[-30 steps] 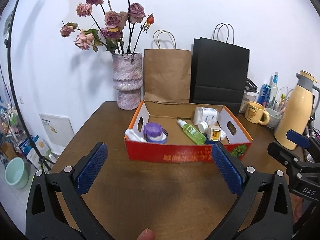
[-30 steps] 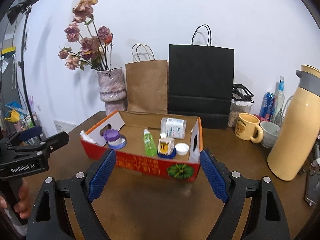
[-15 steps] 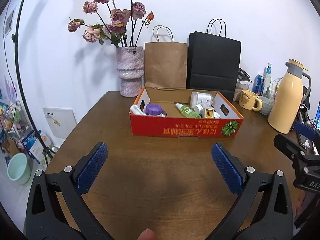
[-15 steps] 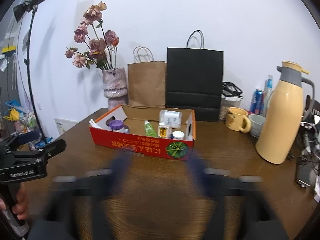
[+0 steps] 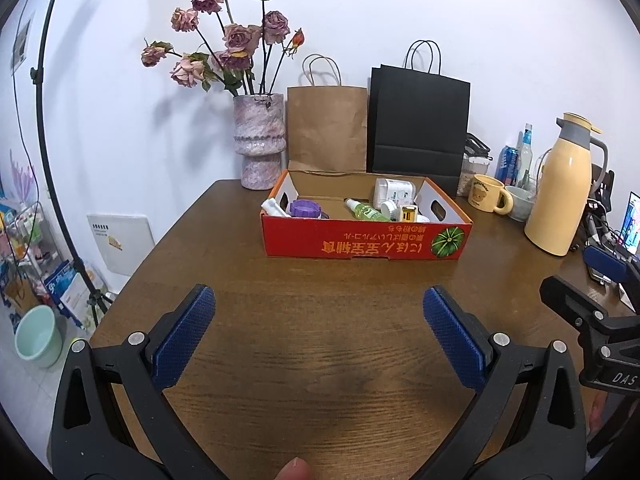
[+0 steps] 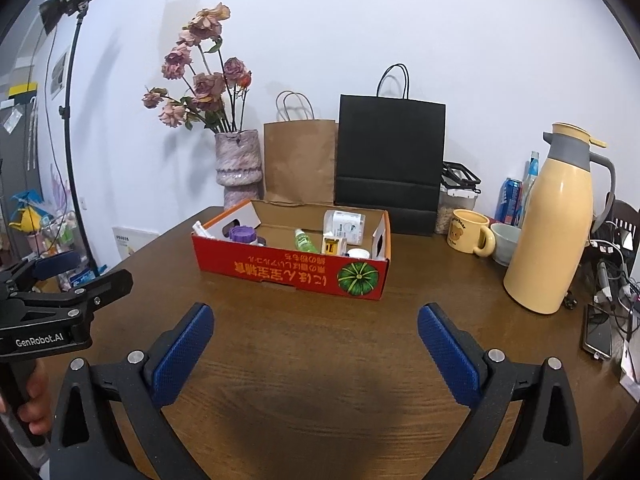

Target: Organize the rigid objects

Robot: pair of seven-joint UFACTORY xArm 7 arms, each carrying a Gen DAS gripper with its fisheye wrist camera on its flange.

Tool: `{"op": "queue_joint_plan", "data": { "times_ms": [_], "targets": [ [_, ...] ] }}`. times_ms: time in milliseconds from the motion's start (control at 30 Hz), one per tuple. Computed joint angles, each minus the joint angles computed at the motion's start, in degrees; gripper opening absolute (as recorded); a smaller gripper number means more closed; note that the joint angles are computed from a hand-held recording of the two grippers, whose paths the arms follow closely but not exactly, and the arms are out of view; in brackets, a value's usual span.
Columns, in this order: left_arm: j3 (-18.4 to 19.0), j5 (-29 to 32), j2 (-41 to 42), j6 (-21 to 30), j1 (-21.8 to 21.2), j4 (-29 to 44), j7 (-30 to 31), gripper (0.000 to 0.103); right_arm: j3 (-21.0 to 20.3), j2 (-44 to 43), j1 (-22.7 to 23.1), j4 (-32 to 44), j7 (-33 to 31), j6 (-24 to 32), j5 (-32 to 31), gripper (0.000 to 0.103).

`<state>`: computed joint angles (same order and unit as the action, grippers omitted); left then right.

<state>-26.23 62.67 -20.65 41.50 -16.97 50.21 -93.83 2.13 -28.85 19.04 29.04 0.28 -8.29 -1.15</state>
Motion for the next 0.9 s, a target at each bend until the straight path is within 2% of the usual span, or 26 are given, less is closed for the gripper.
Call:
{"op": "queue_joint_plan", "data": {
  "times_ms": [900],
  "targets": [
    [-0.8, -0.4, -0.4, 0.5, -0.5, -0.5, -0.6, 0.103, -0.9, -2.0, 1.1, -1.5, 0.5, 0.2, 0.3, 0.103]
  ]
}}
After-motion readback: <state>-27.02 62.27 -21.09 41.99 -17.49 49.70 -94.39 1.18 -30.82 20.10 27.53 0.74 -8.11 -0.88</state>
